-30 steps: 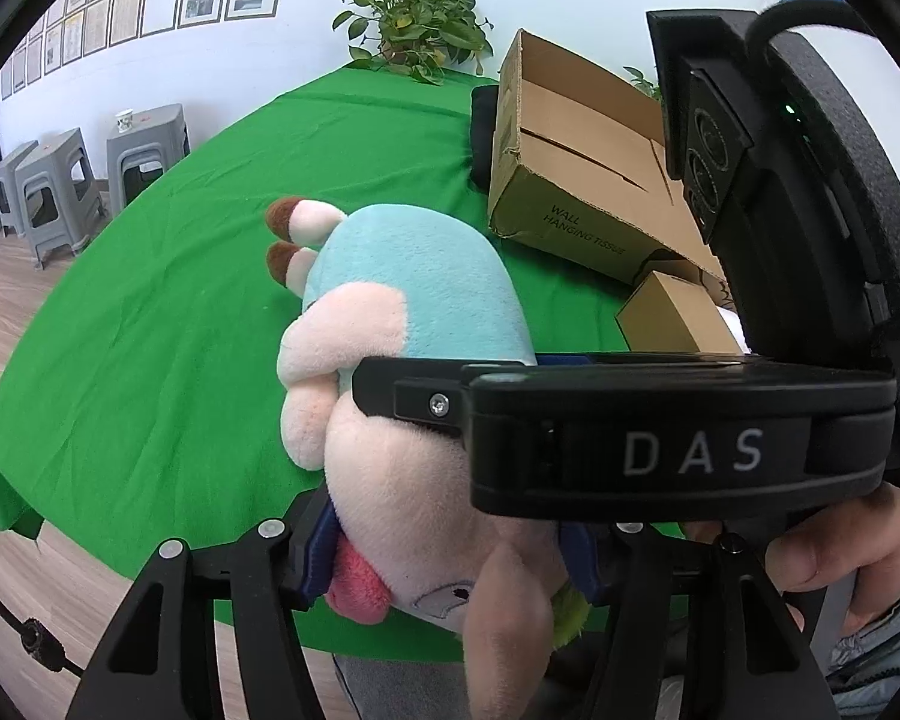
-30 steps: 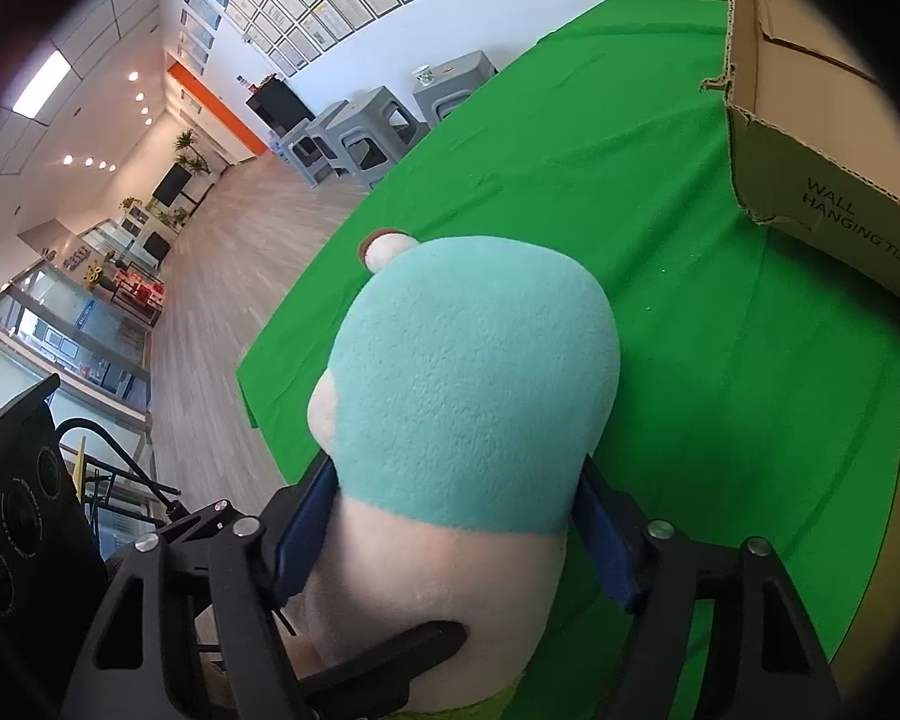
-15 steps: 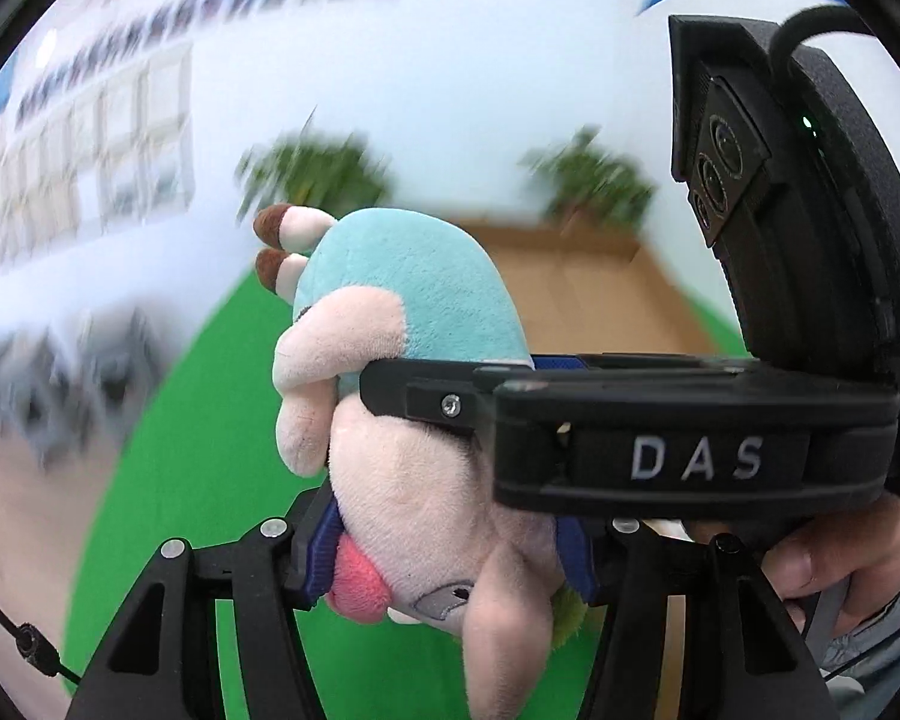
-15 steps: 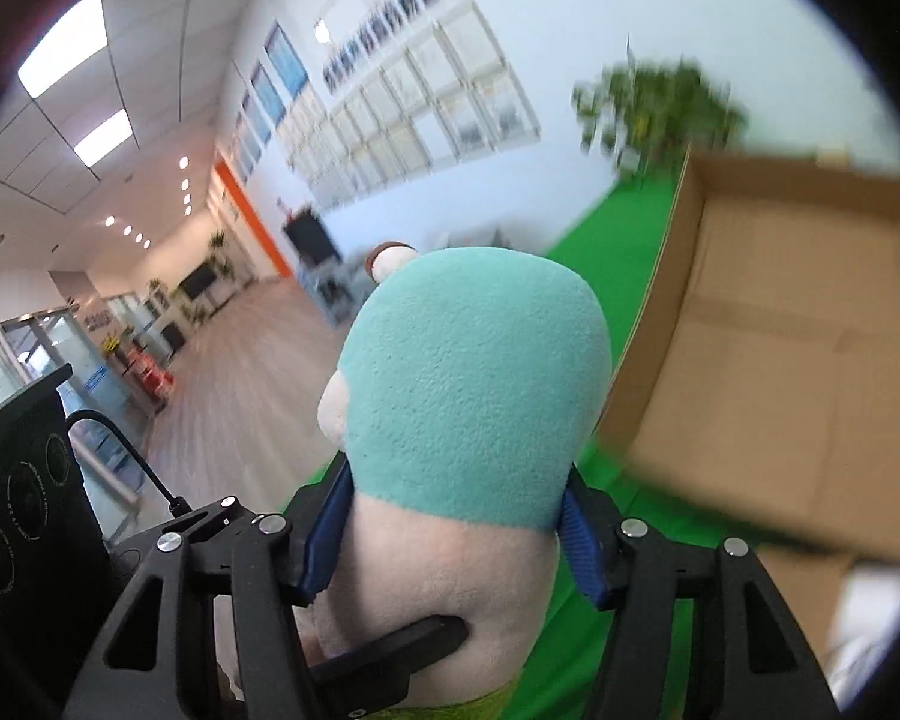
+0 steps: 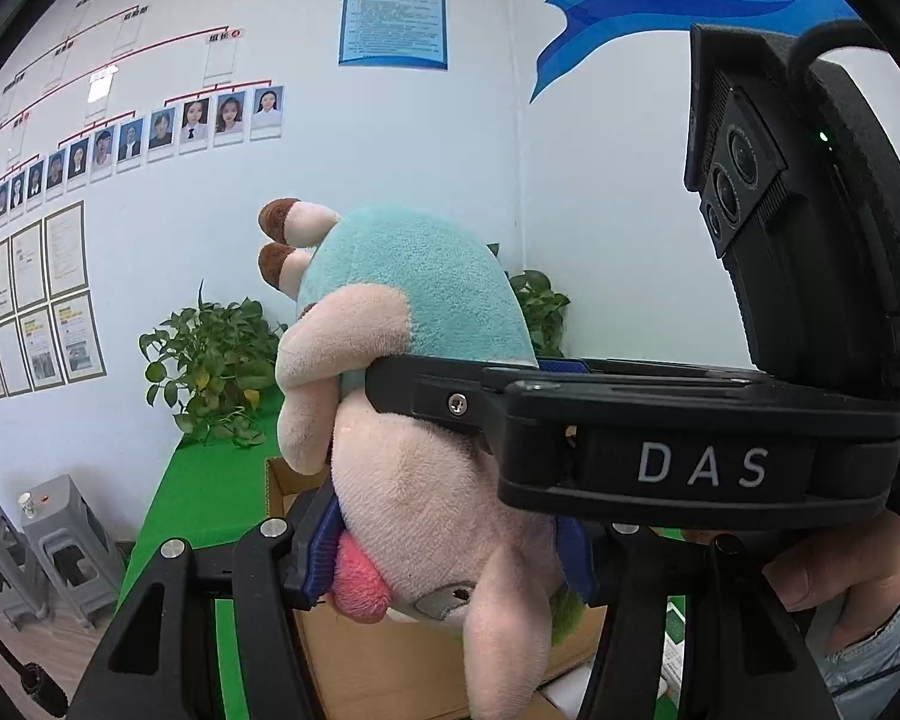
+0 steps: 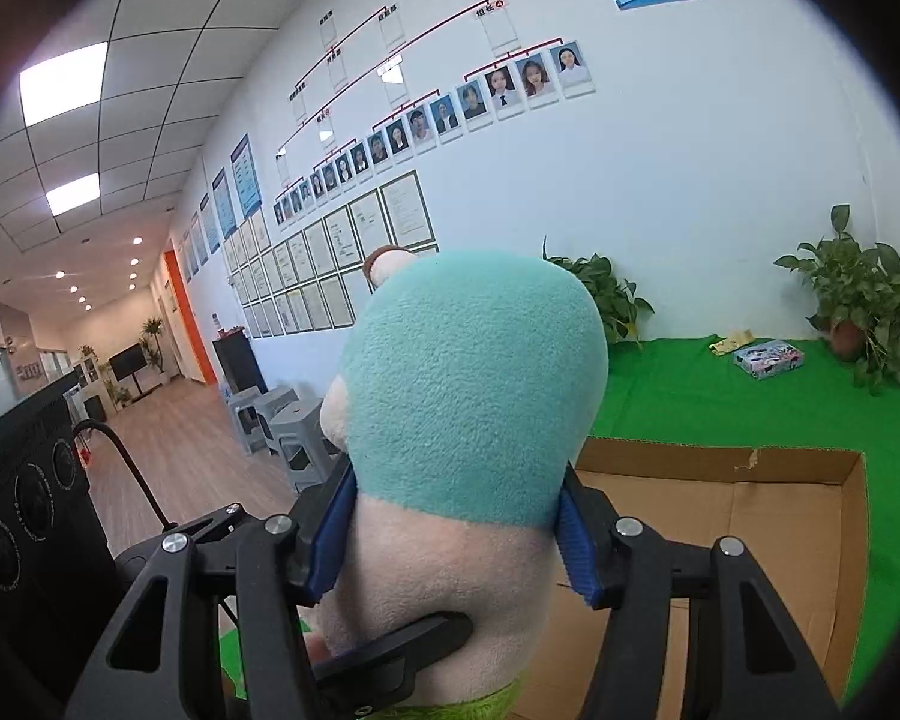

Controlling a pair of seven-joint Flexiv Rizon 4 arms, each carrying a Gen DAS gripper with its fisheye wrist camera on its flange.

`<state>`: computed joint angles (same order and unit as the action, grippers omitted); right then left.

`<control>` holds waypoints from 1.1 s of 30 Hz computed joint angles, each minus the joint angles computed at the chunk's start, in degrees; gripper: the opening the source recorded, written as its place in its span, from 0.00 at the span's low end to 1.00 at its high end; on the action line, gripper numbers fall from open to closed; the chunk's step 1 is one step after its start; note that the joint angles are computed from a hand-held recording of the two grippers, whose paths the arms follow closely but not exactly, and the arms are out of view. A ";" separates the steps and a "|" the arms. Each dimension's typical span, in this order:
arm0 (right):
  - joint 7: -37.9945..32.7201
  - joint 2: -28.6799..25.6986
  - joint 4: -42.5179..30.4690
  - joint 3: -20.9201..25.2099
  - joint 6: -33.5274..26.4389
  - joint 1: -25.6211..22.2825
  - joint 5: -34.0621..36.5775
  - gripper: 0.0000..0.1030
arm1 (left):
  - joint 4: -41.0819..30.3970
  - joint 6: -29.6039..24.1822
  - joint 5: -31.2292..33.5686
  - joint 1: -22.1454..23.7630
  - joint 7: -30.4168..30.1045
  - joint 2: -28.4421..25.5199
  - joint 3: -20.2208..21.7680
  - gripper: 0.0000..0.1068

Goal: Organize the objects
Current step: 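Carry the plush toy into the cardboard box and lower it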

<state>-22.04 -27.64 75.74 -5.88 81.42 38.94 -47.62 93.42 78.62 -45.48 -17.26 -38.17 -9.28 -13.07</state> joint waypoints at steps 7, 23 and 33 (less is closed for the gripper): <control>-9.99 -7.82 -5.96 6.31 -3.31 -2.17 11.61 0.56 | -6.02 -7.41 7.52 2.91 -8.03 -7.71 1.46 0.52; -27.40 -22.37 -16.15 16.42 -9.50 -5.64 32.27 0.56 | -1.49 -8.63 11.27 9.99 -13.11 -19.21 -1.63 0.58; -30.69 -23.96 -18.65 15.28 -14.16 -4.17 35.59 0.61 | 4.56 -2.68 7.25 14.49 -8.61 -18.15 -3.97 0.64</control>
<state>-52.73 -51.59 57.09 9.40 67.26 34.78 -12.03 97.98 75.94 -38.23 -2.77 -46.78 -27.43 -17.04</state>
